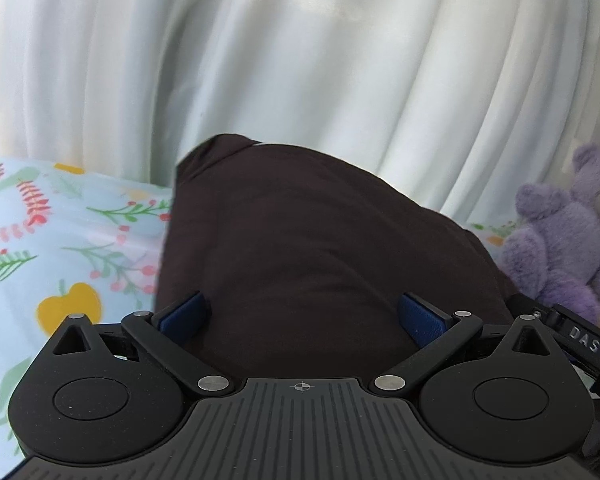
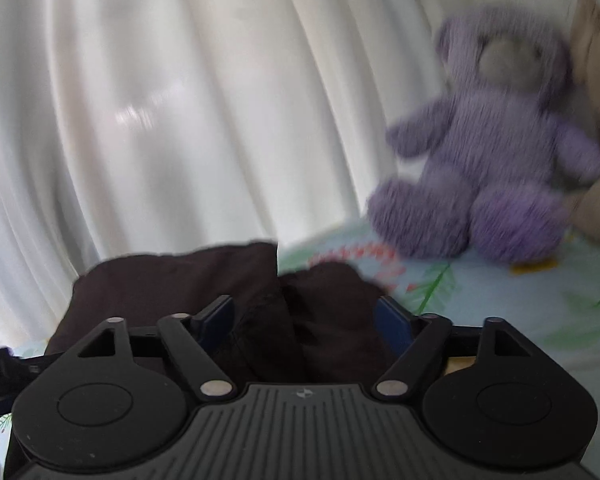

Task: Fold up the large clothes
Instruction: 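Grasp the folded coat bundle edges with both tools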

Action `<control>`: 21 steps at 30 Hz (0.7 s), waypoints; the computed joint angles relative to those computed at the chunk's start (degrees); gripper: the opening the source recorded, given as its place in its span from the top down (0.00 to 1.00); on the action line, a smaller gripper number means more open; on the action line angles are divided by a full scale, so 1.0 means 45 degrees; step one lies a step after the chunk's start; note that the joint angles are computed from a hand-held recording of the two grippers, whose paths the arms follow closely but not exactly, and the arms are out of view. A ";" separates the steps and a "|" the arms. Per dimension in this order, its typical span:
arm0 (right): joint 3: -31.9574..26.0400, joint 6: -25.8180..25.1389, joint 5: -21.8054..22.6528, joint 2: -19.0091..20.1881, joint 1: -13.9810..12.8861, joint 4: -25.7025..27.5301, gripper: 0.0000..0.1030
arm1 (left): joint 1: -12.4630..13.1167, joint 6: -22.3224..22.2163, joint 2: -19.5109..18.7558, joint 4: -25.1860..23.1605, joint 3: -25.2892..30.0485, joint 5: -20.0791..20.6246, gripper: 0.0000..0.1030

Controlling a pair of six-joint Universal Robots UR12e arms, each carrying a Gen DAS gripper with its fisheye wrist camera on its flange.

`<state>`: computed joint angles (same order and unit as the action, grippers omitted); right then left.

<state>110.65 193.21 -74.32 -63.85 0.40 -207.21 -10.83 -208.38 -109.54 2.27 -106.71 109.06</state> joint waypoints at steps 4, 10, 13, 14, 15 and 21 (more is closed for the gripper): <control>0.0428 0.0035 -0.0577 -0.0027 -0.0047 -0.0541 0.19 | -0.0055 -0.1687 0.0502 0.0714 -0.0893 -0.0350 0.00; 0.0267 0.0642 -0.0589 0.0169 -0.0078 0.0101 0.20 | -0.0344 -0.1011 -0.0064 0.2249 -0.0998 0.0412 0.00; 0.0190 0.0962 -0.0268 -0.0057 -0.0205 0.1041 0.20 | -0.0402 -0.0971 -0.0111 0.2158 -0.0906 0.0616 0.00; 0.0217 0.1078 -0.0317 -0.0226 -0.0224 0.1379 0.19 | -0.0359 -0.0986 -0.0020 0.2009 -0.0930 0.0467 0.00; 0.0284 0.1014 -0.0309 -0.0409 -0.0249 0.1677 0.19 | -0.0271 -0.1025 0.0132 0.1710 -0.0958 0.0193 0.00; 0.1174 -0.1991 -0.0206 -0.1358 -0.0358 0.2455 0.19 | -0.0025 -0.1815 0.1023 -0.0560 -0.0973 -0.0729 0.00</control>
<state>115.94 184.25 -75.25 -69.96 -1.21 -196.16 -10.94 -216.54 -104.93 -0.25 -111.08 105.78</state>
